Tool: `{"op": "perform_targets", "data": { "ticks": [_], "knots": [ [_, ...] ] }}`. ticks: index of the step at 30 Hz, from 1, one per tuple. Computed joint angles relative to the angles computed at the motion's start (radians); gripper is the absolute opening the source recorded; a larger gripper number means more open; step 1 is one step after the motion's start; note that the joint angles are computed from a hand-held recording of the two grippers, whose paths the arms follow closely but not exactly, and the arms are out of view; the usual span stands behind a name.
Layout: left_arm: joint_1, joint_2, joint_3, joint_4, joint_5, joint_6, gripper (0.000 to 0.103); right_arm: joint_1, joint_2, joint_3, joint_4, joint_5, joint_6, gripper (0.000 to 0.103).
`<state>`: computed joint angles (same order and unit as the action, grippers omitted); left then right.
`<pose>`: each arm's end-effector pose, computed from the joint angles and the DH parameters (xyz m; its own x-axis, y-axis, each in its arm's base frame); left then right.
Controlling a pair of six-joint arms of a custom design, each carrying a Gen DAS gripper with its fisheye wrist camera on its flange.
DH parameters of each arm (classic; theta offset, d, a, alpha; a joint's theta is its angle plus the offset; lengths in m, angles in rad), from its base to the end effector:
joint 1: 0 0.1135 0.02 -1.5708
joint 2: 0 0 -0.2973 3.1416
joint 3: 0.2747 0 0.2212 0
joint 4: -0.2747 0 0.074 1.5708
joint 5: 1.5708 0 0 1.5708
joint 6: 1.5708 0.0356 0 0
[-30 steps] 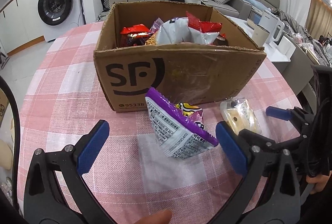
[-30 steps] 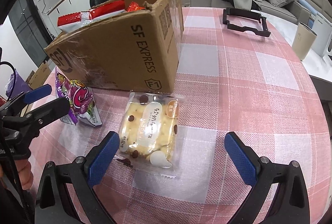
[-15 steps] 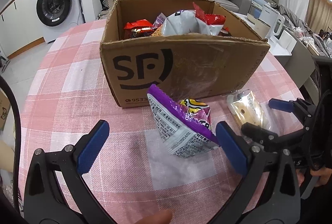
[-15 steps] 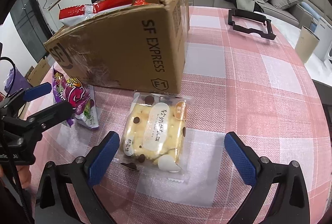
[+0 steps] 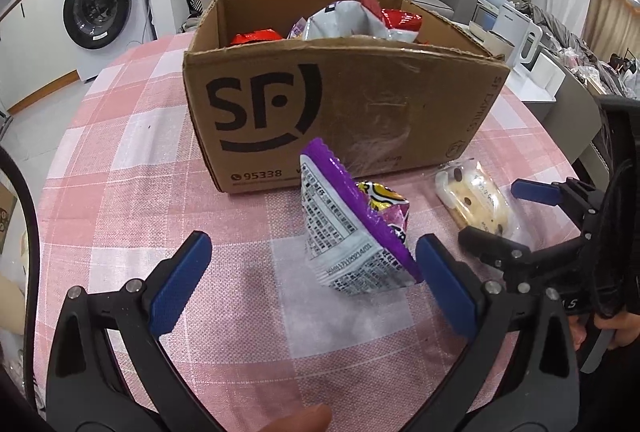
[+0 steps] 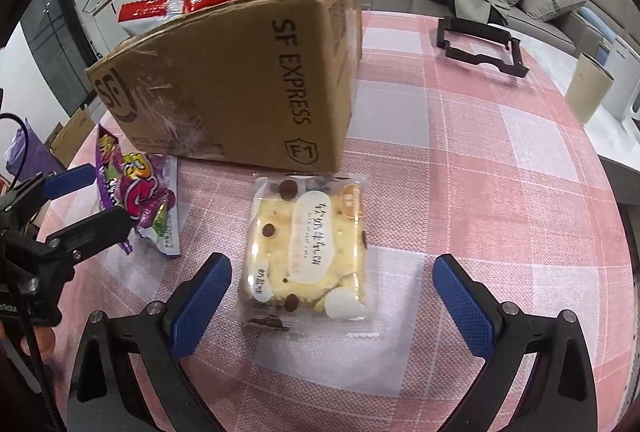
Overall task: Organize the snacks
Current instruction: 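Lower the left gripper onto the purple bag while the right approaches the cream bread pack, then close the left gripper on the purple bag while the right grasps the bread pack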
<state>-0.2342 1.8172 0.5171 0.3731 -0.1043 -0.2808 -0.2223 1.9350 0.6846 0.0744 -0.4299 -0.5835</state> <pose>0.2663 -0.0597 0.1252 -0.7946 -0.0938 -0.5998 -0.0522 0.9949 -0.0863 0.2869 -0.0496 0.1099 -0.7757 -0.3381 -0.5329 -0.4593 0.8816 0.1092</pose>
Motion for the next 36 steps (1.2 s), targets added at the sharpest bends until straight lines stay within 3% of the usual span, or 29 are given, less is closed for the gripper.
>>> {"op": "perform_targets", "data": {
  "ticks": [4,11,17,20,24,36],
  "knots": [
    [0.004,0.012,0.002,0.008,0.041,0.004,0.090,-0.003,-0.004,-0.006,0.002,-0.008,-0.005,0.102],
    [0.007,0.023,0.004,0.023,0.145,0.022,0.054,-0.058,-0.010,-0.007,-0.021,-0.056,-0.044,0.095],
    [0.001,0.018,-0.012,0.042,0.137,0.036,0.048,-0.048,-0.019,-0.018,-0.008,-0.049,-0.048,0.090],
    [-0.017,0.013,-0.020,0.043,0.114,0.034,0.047,-0.026,-0.029,-0.035,0.013,-0.040,-0.051,0.080],
    [-0.046,-0.003,-0.035,0.045,0.078,0.033,0.047,-0.021,-0.042,-0.061,0.045,-0.039,-0.046,0.059],
    [-0.103,-0.137,-0.109,0.027,-0.001,0.012,0.047,-0.110,-0.069,-0.069,-0.032,-0.134,-0.095,0.059]
  ]
}}
